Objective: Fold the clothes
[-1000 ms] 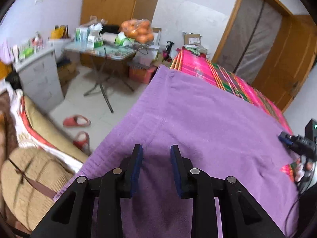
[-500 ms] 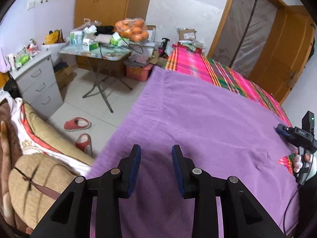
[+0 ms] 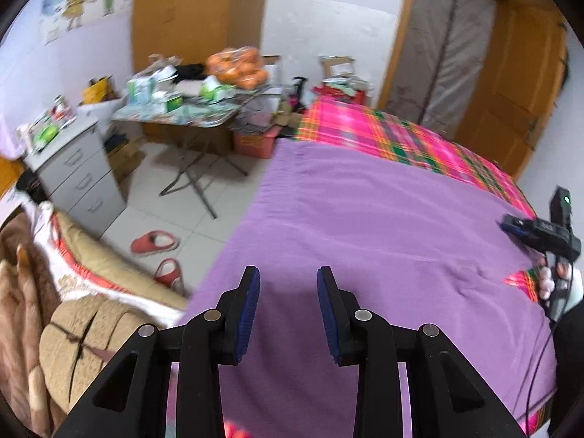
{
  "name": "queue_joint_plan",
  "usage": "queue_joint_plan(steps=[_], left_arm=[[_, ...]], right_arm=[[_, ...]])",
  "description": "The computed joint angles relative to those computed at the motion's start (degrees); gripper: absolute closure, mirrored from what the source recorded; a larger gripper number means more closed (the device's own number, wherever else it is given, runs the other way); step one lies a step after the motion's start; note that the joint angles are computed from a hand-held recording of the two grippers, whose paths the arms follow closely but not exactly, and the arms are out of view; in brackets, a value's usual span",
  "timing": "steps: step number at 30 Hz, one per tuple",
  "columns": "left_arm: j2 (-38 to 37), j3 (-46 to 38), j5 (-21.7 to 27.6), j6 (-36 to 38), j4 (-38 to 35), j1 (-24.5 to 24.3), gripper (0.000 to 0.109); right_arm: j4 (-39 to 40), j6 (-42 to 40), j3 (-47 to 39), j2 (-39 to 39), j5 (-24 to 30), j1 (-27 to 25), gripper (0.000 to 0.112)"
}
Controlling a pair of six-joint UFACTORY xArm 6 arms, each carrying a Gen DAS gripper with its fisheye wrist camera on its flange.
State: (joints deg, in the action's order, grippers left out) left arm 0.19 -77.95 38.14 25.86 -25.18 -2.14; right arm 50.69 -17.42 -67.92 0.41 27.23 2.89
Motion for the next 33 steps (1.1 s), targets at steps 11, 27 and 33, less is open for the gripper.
queue_joint_plan(steps=[11,27,33], left_arm=[[13.7,-17.3,3.7,-5.9,5.8,-4.7,0.075],[24.5,-25.8,0.4,-16.4,14.8,-7.5,0.074],[25.1,-26.2,0.4,-16.8,16.8,-7.7,0.071]], right_arm=[[1.4,-0.9,0.4,-0.4,0.4,-0.3,0.081],[3.3,-2.1,0.7,-0.6,0.7,-0.6,0.081],[-5.4,4.0,0.0,0.0,-1.0,0.8,0.081]])
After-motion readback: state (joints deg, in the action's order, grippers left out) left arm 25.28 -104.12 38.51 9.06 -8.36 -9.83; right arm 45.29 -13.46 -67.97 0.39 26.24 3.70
